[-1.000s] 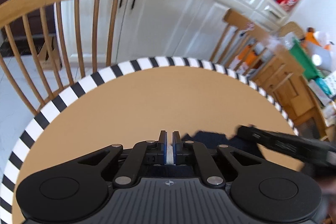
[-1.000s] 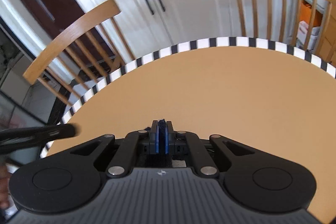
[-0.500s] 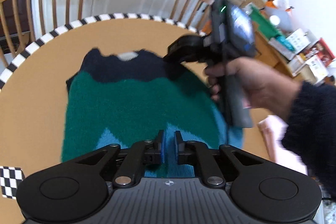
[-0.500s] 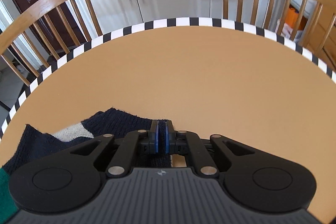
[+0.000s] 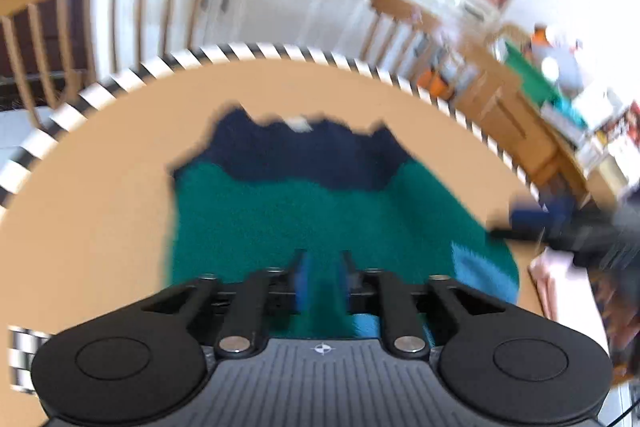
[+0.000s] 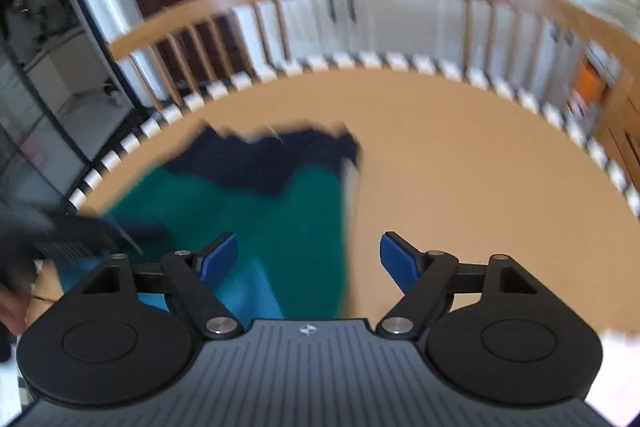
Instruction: Fold clothes
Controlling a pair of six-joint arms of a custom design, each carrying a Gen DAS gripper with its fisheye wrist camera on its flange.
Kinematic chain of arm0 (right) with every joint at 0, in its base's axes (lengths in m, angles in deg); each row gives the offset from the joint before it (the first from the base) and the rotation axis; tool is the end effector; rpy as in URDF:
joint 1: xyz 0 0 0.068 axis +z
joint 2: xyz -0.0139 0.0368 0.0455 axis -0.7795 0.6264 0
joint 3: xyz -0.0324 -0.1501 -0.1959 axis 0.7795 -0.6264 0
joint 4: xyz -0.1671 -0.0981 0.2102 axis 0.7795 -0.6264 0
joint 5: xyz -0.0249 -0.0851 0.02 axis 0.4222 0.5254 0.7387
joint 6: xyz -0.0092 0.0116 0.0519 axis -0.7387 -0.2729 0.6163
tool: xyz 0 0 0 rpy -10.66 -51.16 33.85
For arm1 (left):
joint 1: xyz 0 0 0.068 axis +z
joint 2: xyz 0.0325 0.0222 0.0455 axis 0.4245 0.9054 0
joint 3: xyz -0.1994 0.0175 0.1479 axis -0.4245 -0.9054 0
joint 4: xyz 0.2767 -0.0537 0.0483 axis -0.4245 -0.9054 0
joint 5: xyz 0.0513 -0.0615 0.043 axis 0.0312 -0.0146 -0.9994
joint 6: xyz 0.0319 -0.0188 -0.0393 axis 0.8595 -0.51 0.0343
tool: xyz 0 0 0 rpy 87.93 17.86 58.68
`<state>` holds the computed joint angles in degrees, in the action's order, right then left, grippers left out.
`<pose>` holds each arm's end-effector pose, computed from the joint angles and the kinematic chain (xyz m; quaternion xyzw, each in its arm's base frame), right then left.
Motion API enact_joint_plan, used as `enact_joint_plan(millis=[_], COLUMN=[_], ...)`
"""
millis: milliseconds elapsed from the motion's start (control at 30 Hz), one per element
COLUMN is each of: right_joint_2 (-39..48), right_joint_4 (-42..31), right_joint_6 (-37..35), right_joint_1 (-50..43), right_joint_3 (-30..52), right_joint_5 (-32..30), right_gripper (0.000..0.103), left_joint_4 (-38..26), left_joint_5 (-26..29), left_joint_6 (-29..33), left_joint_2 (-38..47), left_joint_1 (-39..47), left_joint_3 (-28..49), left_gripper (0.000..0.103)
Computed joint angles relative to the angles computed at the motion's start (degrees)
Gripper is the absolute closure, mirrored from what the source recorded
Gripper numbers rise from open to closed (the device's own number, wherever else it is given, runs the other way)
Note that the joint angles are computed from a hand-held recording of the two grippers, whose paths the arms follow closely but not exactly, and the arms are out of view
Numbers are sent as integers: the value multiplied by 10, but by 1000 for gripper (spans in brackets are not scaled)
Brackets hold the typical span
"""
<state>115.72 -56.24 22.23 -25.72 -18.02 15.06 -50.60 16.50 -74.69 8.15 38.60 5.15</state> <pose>0.2204 0.1112 0.2212 -0.1484 0.9323 0.1685 0.2835 0.1945 0.0329 0.2365 -0.0686 0.9266 -0.1497 0.3381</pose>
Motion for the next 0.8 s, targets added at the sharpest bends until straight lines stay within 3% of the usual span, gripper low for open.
enact_joint_plan(millis=[33, 167, 267, 367, 433, 500, 600, 667, 700, 733, 767, 800], right_joint_2=[3, 69, 139, 237, 275, 304, 337, 346, 349, 349, 343, 332], right_joint_4=[13, 116, 173, 196, 173, 162, 151, 146, 142, 141, 141, 144], right_joint_6=[22, 138, 185, 204, 191, 170, 160, 148, 135, 122, 113, 108], right_joint_1=[-21, -84, -83, -65, -51, -44, -43, -36, -29, -22, -18, -15], right_joint_3=[-12, -24, 6, 75, 114, 141, 166, 173, 177, 178, 174, 167], right_joint_5=[-22, -116, -125, -119, -101, -88, -110, -104, -93, -80, -73, -68], right_gripper=[25, 31, 33, 38, 39, 41, 53, 76, 80, 85, 86, 86], left_joint_4=[0, 8, 15, 33, 82, 93, 61, 62, 74, 86, 96, 106], left_joint_5=[11, 52, 75, 57, 14, 20, 107, 108, 92, 81, 76, 72], left_joint_6=[10, 12, 4, -9, -41, -43, -10, 15, 26, 29, 29, 32], left_joint_2=[22, 151, 250, 287, 283, 296, 367, 388, 388, 385, 379, 363], left_joint_1=[26, 79, 95, 93, 81, 92, 106, 94, 84, 76, 72, 67], left_joint_3=[14, 77, 129, 156, 142, 145, 181, 185, 180, 175, 169, 159], left_gripper=[61, 63, 63, 62, 60, 58, 57, 57, 60, 78, 86, 88])
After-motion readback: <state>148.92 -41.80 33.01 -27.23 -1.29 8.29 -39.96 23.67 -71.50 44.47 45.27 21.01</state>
